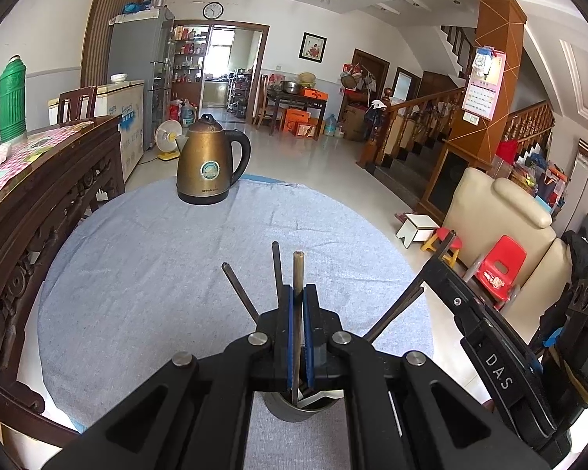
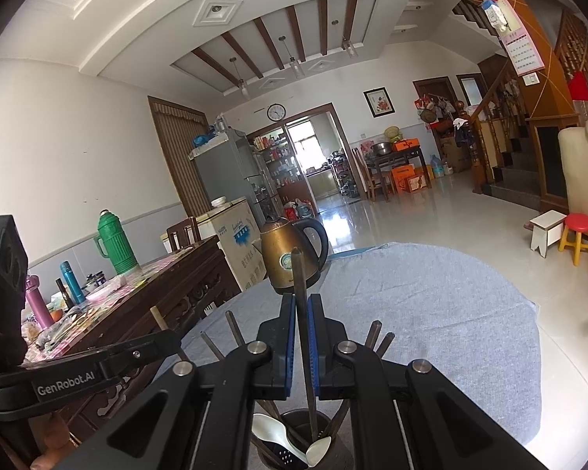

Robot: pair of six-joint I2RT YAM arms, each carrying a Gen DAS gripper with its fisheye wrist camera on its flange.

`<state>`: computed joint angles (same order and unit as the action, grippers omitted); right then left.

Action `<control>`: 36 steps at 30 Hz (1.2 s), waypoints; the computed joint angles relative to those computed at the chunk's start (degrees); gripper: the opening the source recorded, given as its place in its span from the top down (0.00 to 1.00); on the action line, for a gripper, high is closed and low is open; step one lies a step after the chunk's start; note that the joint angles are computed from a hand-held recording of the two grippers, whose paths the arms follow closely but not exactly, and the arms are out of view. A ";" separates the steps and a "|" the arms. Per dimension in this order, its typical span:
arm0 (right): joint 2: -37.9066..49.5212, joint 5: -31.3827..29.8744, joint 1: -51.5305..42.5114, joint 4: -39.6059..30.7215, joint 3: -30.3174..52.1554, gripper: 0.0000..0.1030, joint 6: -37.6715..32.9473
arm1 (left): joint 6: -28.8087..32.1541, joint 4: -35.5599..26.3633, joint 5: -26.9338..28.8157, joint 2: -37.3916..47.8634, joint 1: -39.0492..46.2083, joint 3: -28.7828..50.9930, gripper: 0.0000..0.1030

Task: Organize utensils
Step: 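Lower both chopsticks into the cup and open both grippers, then withdraw both open grippers up and away from the cup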

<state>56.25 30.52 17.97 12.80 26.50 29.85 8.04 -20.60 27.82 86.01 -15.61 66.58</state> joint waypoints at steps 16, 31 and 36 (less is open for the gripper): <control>-4.31 -7.10 -4.64 -6.84 -1.05 0.67 6.73 | 1.74 1.41 -11.04 -2.19 -0.95 -3.68 0.40; -16.46 6.34 6.93 -23.85 -0.71 0.42 9.84 | 7.23 9.62 -24.91 -21.00 -2.46 -18.45 0.22; -17.77 14.71 16.11 -32.58 2.01 0.37 13.01 | 8.56 8.13 -25.87 -28.79 -2.12 -21.05 0.16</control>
<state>38.49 45.24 34.07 -19.78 28.52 42.86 16.60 -12.47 1.95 57.22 -17.73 45.53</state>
